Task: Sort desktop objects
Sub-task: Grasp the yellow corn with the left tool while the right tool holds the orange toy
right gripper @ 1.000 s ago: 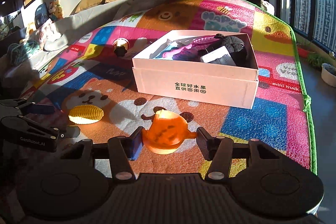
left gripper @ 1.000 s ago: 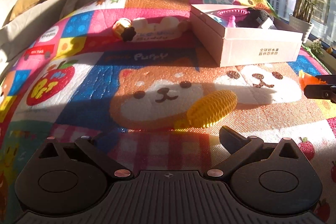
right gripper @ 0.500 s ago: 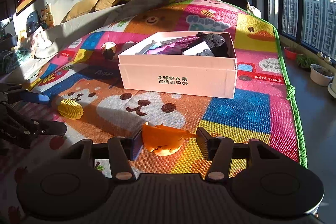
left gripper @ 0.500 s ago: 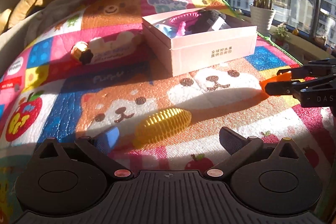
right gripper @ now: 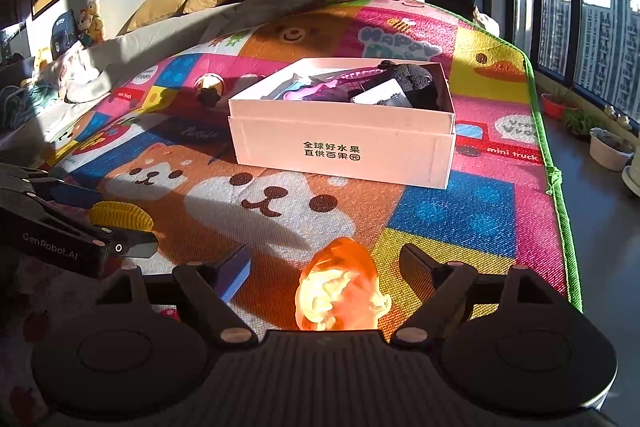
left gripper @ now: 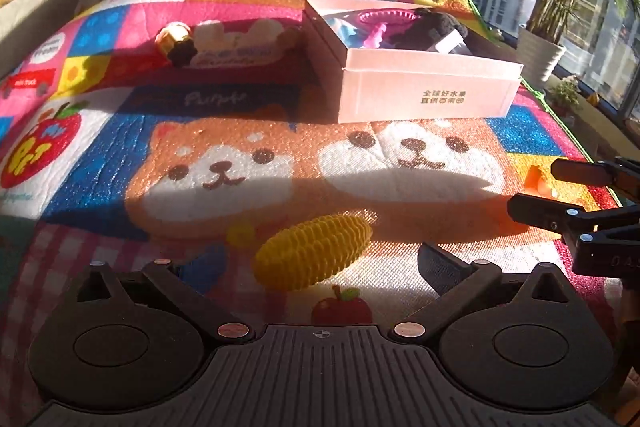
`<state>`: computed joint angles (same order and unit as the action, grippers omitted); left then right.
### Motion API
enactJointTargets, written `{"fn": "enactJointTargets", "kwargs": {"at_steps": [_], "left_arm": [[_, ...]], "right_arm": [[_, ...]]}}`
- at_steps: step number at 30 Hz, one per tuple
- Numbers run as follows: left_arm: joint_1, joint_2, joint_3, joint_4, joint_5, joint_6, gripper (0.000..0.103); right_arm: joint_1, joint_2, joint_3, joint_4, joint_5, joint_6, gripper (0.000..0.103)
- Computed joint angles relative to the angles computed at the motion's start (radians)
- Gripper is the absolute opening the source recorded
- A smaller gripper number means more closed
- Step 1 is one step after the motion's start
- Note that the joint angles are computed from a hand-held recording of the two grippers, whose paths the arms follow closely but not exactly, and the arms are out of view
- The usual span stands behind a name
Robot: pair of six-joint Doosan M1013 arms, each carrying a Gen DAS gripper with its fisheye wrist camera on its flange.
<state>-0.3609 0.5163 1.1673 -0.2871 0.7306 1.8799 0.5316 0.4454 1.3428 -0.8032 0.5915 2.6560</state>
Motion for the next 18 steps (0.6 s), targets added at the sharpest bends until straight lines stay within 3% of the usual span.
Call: {"fn": "enactJointTargets", "kwargs": {"at_steps": [6, 12, 14, 18], "left_arm": [[-0.001, 0.009, -0.006, -0.086, 0.006, 0.032, 0.103], [-0.005, 0.008, 0.011, -0.154, -0.049, 0.132, 0.103], [-0.012, -0.002, 0.025, -0.107, -0.07, 0.119, 0.103], [-0.026, -0.025, 0.044, 0.08, -0.093, -0.074, 0.103]], "right_arm": [[-0.003, 0.001, -0.004, 0.022, 0.005, -0.019, 0.086], [-0.003, 0.0, -0.003, 0.016, 0.005, -0.013, 0.086], [-0.003, 0.0, -0.003, 0.015, 0.004, -0.012, 0.086], [-0.002, -0.001, -0.001, 0.006, 0.006, -0.003, 0.087]]}}
